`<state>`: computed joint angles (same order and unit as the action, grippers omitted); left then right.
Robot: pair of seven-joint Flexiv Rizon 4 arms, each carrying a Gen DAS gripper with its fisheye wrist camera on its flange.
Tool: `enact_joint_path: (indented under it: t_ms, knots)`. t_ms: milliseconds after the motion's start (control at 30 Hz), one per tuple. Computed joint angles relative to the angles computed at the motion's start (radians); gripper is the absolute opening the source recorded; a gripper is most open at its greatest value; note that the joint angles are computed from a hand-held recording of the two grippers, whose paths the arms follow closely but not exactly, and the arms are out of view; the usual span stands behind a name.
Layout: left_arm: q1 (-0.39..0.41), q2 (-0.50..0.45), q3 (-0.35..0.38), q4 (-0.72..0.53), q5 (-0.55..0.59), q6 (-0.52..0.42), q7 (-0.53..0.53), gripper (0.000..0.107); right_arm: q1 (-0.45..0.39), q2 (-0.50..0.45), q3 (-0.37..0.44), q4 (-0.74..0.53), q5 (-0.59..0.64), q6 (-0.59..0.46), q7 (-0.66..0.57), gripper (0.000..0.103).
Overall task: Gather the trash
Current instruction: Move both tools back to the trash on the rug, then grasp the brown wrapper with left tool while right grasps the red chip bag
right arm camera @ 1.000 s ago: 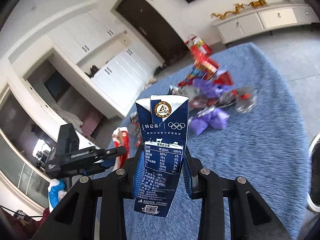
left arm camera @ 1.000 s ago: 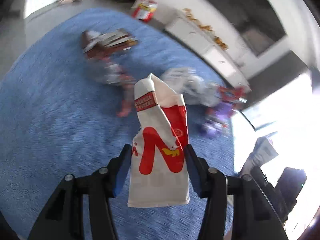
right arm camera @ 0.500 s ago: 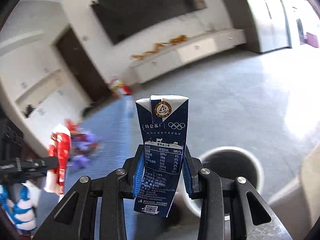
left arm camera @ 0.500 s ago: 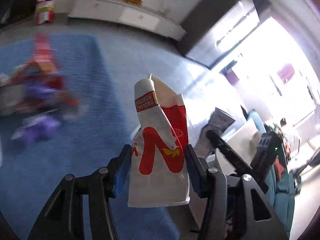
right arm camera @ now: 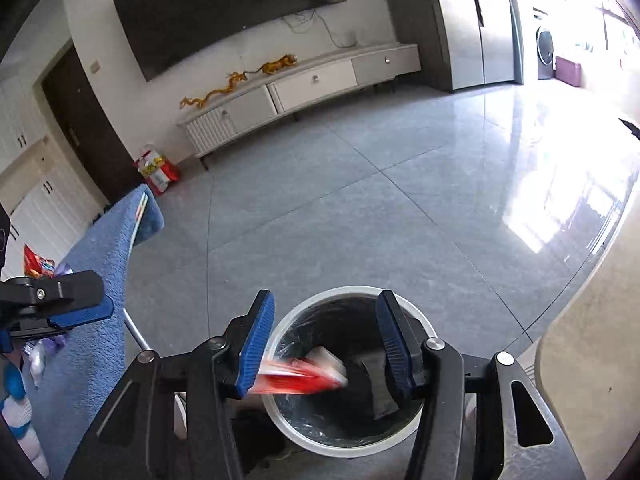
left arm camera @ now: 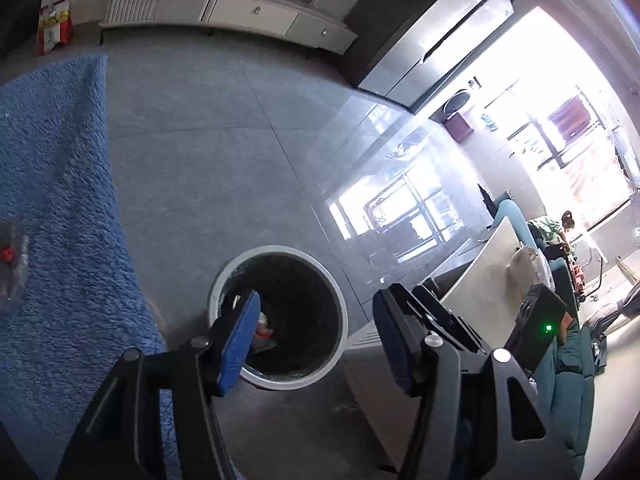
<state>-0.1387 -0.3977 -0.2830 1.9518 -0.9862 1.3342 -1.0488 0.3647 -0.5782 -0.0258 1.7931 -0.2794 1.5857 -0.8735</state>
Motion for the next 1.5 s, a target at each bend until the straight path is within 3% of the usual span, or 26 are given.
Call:
enact_joint_path:
  t_ms: [100,200,267,333,433,533,567,633,767,933,1033,1067,1133,1200,1333,1500]
  knots:
    - [0.016,0.068,-0.059,0.065,-0.173,0.078,0.148,0.057,0.026,0.035,-0.018,0.021,0.008,0.042,0.015,0.061]
    - [-0.015,0.144,-0.074,0.108,-0.371,0.178,0.335,0.057,0.112,0.079,-0.099,0.049,0.013,0.102,0.044,0.073]
    - [-0.043,0.212,-0.048,0.152,-0.434,0.201,0.407,0.057,0.221,0.121,-0.206,0.076,0.021,0.158,0.056,0.081]
    - [-0.066,0.276,-0.004,0.201,-0.391,0.211,0.394,0.057,0.325,0.141,-0.302,0.075,0.042,0.193,0.047,0.090]
    - [-0.119,0.373,0.050,0.266,-0.487,0.279,0.484,0.057,0.467,0.175,-0.419,0.079,0.091,0.250,-0.003,0.103]
    - [-0.173,0.457,0.112,0.318,-0.590,0.344,0.571,0.060,0.549,0.201,-0.463,0.063,0.123,0.267,-0.063,0.103]
    - [-0.175,0.492,0.143,0.350,-0.576,0.349,0.568,0.060,0.560,0.206,-0.459,0.055,0.131,0.276,-0.081,0.103]
    - [-0.126,0.559,0.198,0.430,-0.411,0.333,0.447,0.060,0.525,0.209,-0.394,0.030,0.131,0.290,-0.108,0.103]
    - [-0.019,0.634,0.278,0.525,-0.233,0.315,0.329,0.060,0.404,0.169,-0.214,-0.065,0.107,0.301,-0.139,0.103]
    - [0.021,0.638,0.411,0.565,-0.169,0.334,0.314,0.068,0.296,0.117,-0.040,-0.153,0.070,0.235,-0.179,0.103]
    - [0.012,0.590,0.512,0.551,-0.171,0.318,0.343,0.068,0.267,0.077,0.023,-0.214,0.030,0.158,-0.179,0.103]
    - [0.001,0.562,0.534,0.539,-0.188,0.316,0.355,0.068,0.234,0.046,0.077,-0.255,0.009,0.122,-0.184,0.103]
    - [0.033,0.523,0.543,0.523,-0.179,0.291,0.360,0.068,0.190,-0.005,0.154,-0.320,-0.017,0.065,-0.197,0.103]
    - [0.046,0.466,0.530,0.504,-0.266,0.308,0.445,0.068,0.151,-0.072,0.238,-0.402,-0.032,-0.005,-0.229,0.103]
    - [0.138,0.361,0.506,0.460,-0.181,0.272,0.432,0.068,0.113,-0.211,0.382,-0.584,-0.008,-0.158,-0.340,0.103]
    - [0.212,0.229,0.491,0.383,-0.030,0.241,0.370,0.068,0.139,-0.349,0.459,-0.803,0.032,-0.348,-0.470,0.103]
